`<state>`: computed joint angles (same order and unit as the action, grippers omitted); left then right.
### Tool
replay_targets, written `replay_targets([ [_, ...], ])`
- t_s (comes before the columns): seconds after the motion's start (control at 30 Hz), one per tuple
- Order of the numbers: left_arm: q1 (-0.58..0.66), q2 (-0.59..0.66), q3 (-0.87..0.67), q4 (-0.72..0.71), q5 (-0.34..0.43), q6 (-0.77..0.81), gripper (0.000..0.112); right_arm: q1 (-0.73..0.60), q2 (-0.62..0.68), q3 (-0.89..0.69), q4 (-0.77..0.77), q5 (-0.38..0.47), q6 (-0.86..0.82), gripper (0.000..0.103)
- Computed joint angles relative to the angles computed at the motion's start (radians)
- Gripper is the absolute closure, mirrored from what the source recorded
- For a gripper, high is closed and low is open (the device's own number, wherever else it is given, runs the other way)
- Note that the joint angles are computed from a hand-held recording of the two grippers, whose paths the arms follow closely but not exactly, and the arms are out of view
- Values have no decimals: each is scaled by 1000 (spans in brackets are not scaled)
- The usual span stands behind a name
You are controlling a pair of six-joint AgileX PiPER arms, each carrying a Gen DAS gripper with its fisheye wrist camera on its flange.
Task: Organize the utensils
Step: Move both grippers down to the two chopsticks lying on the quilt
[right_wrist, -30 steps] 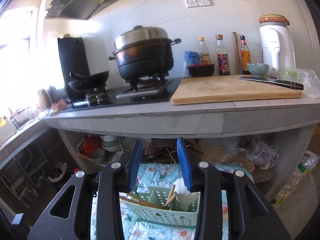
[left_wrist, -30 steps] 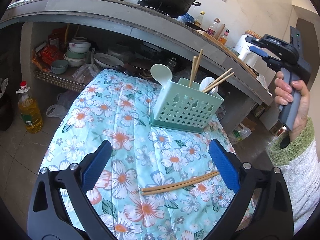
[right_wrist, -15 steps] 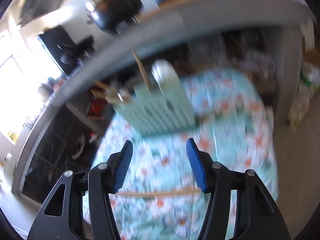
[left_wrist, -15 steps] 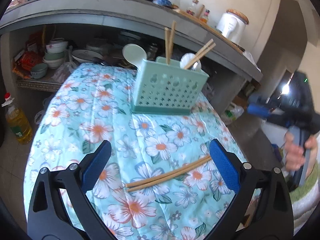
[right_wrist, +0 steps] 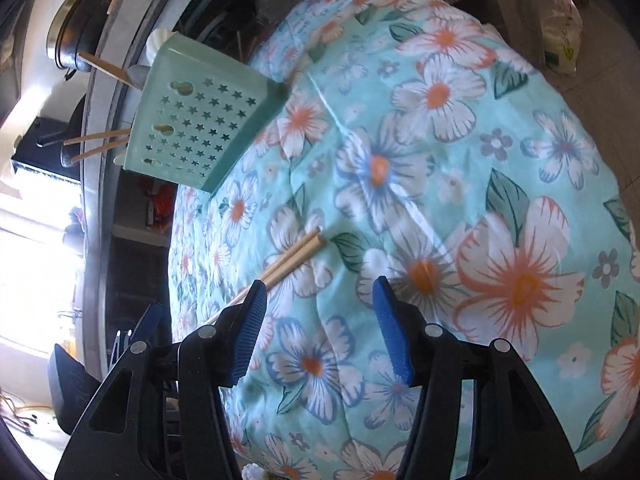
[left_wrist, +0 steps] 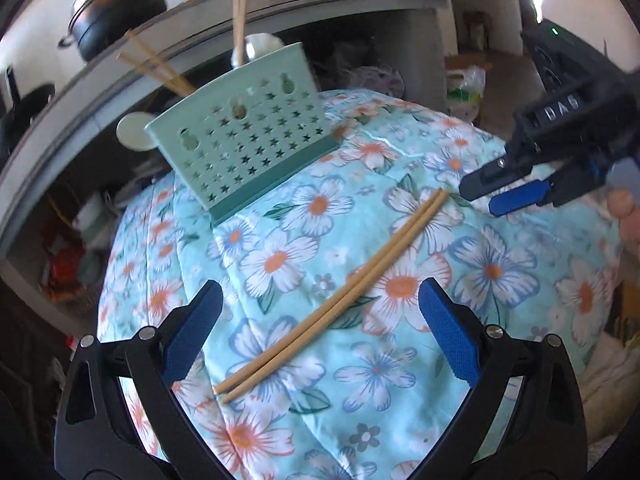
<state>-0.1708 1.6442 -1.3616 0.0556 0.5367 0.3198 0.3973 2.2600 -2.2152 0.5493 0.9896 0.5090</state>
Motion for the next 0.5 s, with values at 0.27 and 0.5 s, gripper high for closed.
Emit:
replay_targets([
  [0.27,-123,30,44,424,-54,-251,60,-31,-15,71,104,-29,-81,48],
  [0.5,-150,80,35,485,-26,-222,88,-47,-24,114,159,-48,-129,48],
])
